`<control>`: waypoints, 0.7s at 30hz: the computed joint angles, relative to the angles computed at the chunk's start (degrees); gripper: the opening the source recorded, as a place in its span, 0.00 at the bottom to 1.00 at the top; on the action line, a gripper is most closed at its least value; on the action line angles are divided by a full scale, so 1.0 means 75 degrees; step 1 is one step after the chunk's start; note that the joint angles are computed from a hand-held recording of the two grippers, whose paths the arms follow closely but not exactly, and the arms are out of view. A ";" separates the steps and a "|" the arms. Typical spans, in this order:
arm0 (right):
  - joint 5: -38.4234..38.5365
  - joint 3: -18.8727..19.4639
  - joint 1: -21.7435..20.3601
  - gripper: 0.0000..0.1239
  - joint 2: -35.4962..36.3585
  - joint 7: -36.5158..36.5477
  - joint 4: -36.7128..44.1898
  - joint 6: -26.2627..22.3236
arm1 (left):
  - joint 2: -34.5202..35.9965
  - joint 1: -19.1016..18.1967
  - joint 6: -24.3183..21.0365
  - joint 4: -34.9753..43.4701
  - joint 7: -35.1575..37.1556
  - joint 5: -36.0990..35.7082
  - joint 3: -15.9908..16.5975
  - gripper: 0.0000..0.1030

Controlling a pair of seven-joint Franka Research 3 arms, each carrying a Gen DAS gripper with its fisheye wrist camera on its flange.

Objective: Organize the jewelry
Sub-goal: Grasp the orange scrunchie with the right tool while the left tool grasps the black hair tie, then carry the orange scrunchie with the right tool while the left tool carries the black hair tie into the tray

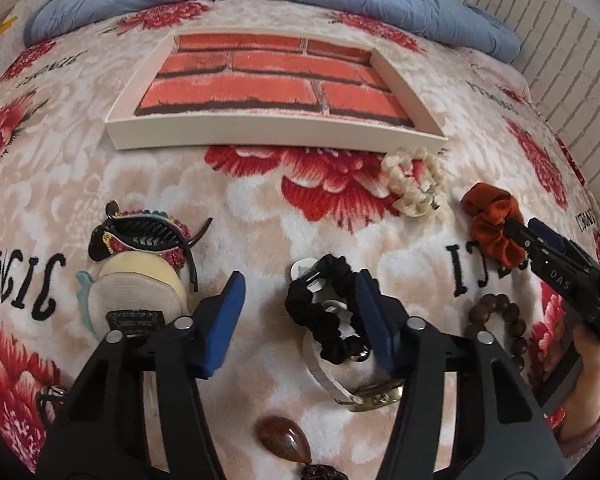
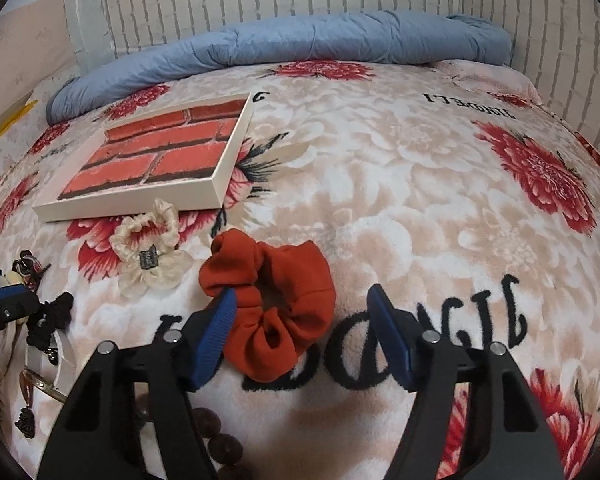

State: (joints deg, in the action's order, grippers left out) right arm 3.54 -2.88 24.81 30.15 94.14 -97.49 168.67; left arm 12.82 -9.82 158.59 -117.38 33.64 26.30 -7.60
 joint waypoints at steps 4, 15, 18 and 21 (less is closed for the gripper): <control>-0.0005 -0.0016 0.0002 0.50 0.0222 0.0039 0.0309 -0.0202 | 0.0127 -0.0011 -0.0049 0.0054 0.0055 -0.0004 0.0014 0.48; 0.0283 0.0325 -0.0248 0.40 0.0468 -0.0262 0.0553 -0.0358 | 0.0311 -0.0270 0.0238 0.0144 -0.0435 0.0675 0.0217 0.25; 0.0473 0.0486 -0.0373 0.34 0.0494 -0.0453 0.0579 -0.0347 | 0.0309 -0.0287 0.0386 0.0091 -0.0613 0.0818 0.0252 0.22; 0.0557 0.0516 -0.0381 0.30 0.0513 -0.0576 0.0602 -0.0383 | 0.0308 -0.0298 0.0560 0.0037 -0.0742 0.0940 0.0294 0.18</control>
